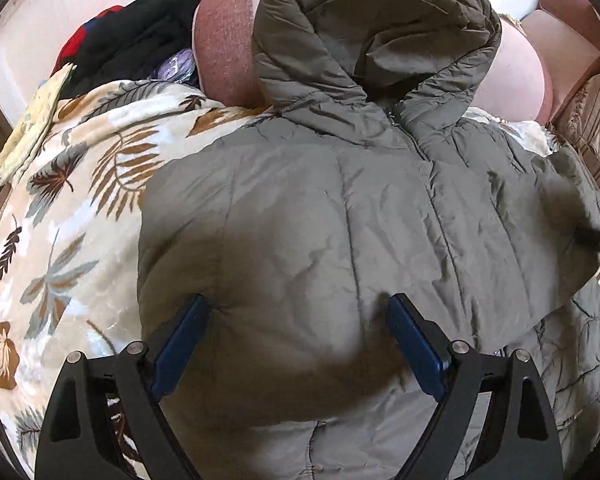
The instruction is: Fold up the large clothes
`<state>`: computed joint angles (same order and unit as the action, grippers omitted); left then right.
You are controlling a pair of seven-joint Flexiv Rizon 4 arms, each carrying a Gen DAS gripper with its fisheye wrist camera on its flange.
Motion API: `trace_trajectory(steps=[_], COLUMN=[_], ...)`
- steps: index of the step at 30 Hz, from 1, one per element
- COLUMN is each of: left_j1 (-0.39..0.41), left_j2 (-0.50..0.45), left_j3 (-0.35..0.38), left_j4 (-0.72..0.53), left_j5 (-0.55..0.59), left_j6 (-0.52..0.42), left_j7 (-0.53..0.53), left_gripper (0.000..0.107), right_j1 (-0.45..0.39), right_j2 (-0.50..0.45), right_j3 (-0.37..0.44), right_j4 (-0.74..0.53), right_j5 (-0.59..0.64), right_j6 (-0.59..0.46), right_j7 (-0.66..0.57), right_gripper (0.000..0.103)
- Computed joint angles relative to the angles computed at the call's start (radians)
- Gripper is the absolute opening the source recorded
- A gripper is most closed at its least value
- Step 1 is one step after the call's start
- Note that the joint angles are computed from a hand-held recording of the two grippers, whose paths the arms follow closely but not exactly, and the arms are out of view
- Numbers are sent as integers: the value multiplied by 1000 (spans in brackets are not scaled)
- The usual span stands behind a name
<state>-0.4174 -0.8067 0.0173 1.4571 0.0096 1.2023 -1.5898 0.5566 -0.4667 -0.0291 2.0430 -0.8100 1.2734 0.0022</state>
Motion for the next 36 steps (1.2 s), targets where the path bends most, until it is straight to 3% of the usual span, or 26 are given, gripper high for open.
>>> trace_trajectory(steps=[4,10,15,16,17,19,20,24,25,26,27,29,32,36], left_j1=[-14,-60,-91,-92,-92,-85,-78,-65,-64,-65,-71,-72,-65,-87], left_j2=[-9,-50,-97,-102,-101,-86,-77,-48,-48,-49,-52,-59,-71,-98], left_j3=[10,67,97,98,98,89,83,79,79,82,89,86,64,82], left_j4=[-19,-75,-133,-139,-139,-121,-107,-63,-63,-64,-69,-80,-83,-112], left_j5=[10,66,111,117,121,130,131,125,124,125,129,133,121,130], left_j6=[-6,-43,-83,-83,-81,-62,-48,-7,-7,-9,-16,-35,-30,-38], left_j7=[-6,-64,-104,-113,-122,-126,-125,-137,-136,-136,-138,-127,-112,-131], left_gripper=[91,91,91,91,91,91,91,91,91,91,91,92,93,96], right_j1=[4,-20,-96,-112,-112,-81,-61,-60,-68,-88,-96,-53,44,18], right_j2=[64,47,-31,-55,-66,-73,-72,-81,-88,-110,-124,-120,-82,-132], right_j3=[-9,24,66,81,86,50,25,31,49,83,99,60,-64,-25], right_j4=[-25,-93,-88,-88,-86,-68,-55,-61,-75,-102,-115,-121,-97,-150], right_j5=[-82,-143,6,53,90,107,102,170,200,241,272,265,125,119], right_j6=[-113,-295,-149,-100,-76,-20,15,48,31,12,11,-25,-87,-169], right_j7=[-21,-73,-119,-136,-145,-116,-92,-136,-167,-215,-245,-255,-174,-208], right_gripper=[12,5,5,14,49,87,87,85,72,49,44,19,14,15])
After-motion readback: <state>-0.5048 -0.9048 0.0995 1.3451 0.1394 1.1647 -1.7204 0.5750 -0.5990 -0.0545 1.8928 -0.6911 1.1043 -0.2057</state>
